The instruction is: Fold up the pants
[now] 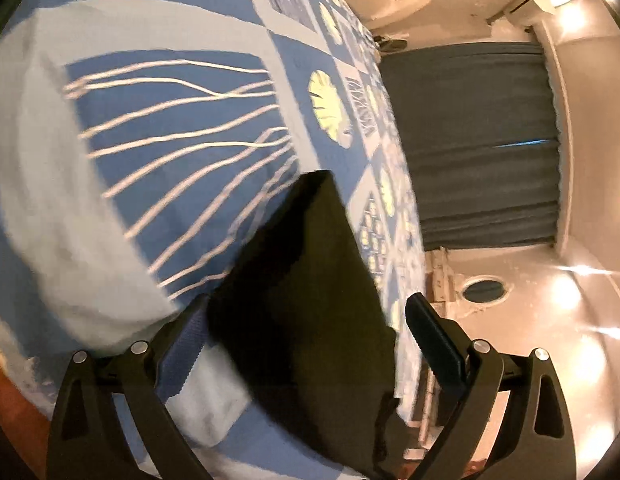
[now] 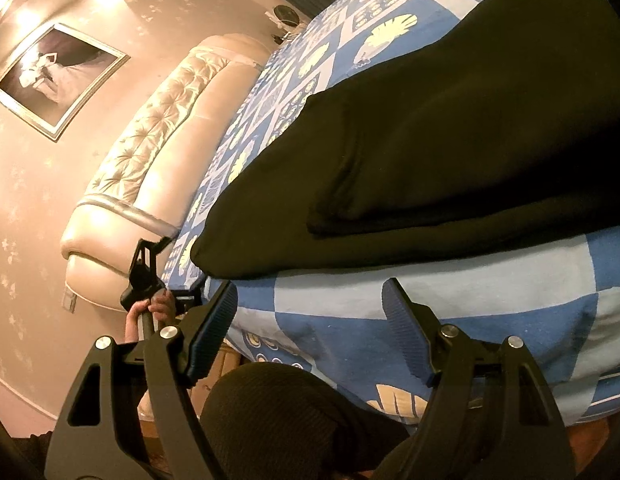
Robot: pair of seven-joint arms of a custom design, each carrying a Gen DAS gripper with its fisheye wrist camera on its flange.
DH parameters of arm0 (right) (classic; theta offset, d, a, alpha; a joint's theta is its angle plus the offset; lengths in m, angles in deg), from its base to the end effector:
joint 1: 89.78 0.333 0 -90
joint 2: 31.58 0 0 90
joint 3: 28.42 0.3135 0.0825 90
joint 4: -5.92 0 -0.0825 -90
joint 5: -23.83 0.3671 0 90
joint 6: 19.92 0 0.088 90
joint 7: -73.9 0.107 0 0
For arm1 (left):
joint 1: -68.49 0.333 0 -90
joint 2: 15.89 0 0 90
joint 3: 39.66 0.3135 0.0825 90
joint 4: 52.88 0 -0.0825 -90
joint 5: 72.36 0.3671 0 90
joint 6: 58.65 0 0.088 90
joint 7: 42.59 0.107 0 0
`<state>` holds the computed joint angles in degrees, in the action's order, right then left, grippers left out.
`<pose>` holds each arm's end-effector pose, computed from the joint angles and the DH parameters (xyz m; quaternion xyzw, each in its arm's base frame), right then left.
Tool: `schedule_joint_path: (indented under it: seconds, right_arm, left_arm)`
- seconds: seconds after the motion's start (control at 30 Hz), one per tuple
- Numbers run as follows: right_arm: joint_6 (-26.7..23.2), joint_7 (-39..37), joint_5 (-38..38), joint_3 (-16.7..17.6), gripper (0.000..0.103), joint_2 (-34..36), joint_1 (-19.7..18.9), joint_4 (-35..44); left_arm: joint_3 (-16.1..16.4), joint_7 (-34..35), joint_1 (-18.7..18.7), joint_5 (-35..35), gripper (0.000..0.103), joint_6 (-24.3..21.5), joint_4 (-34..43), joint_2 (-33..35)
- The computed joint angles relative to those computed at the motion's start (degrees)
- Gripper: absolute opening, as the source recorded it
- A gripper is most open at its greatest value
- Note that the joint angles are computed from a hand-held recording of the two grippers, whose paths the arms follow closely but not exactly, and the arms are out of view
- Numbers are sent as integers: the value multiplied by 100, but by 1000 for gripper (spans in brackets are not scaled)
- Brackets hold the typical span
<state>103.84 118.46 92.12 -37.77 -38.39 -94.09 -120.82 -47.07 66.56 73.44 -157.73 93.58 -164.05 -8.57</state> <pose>0.5056 -0.0866 0.4633 -0.5746 0.6591 0.1061 0.4734 0.6047 0.0048 0.4683 0.7935 -0.3061 0.5123 0.1195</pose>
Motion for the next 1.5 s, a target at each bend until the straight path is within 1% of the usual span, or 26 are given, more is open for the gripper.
schedule_joint_path:
  seconds: [0.07,0.1,0.13,0.17,0.2,0.27,0.37,0.5,0.53,0.63,0.73,0.9,0.93,1.07,1.17,1.2,1.23,1.27,1.5]
  right_arm:
    - [25,29,-20,8,75,7,-1,2]
    - [26,38,-20,7,75,9,-2,-1]
    - [31,46,-20,8,75,11,-2,0]
    - [37,56,-22,10,75,12,-3,-2]
    - [46,67,-22,14,75,5,0,-8]
    - [39,74,-9,8,75,9,-2,-9]
    - [21,97,22,2,75,26,-5,-5]
    - [14,97,128,-15,75,24,-27,-21]
    - [10,81,163,-20,75,21,-33,-29]
    - [15,49,231,-27,75,2,-49,-57]
    - [35,86,214,-14,75,-1,-47,-60]
    - [31,47,263,-29,75,-30,-42,-85]
    - [32,47,283,-31,75,-27,-43,-85]
    - [30,20,347,-37,75,-36,-47,-104]
    - [21,-9,418,-49,75,-63,-50,-134]
    - [14,-19,446,-54,75,-68,-53,-141]
    - [0,-39,491,-65,75,-74,-59,-153]
    - [-24,-62,541,-80,75,-79,-68,-166]
    - [-146,-164,913,-161,75,-118,-148,-256]
  left_arm:
    - [0,-123,0,131,74,-78,166,129]
    - [15,-393,7,454,50,-149,205,172]
    - [41,-884,-5,958,29,-217,298,292]
    - [20,-1030,39,1060,23,-278,339,357]
    - [-12,-1094,93,1038,20,-328,345,396]
    - [-89,-949,208,692,18,-392,285,389]
    - [-108,-936,218,707,16,-371,248,319]
    - [-139,-693,143,498,16,-110,125,98]
    - [-132,-726,90,585,15,-26,109,40]
    - [-117,-977,-77,1144,15,226,239,-4]
    - [-164,-997,-186,1506,15,350,478,-19]
    - [-289,-1135,-406,2349,15,335,1117,47]
    - [-330,-1080,-432,2410,16,318,1139,0]
    - [-469,-1273,-671,3097,16,130,1721,160]
    - [-624,-1415,-869,3614,16,-65,2278,467]
    - [-575,-1382,-970,3645,16,-152,2268,414]
    - [-726,-1459,-987,3912,16,-218,2458,519]
    - [-780,-1427,-1029,4004,16,-277,2515,550]
    - [-959,-2113,-1730,5542,16,-882,3848,1510]
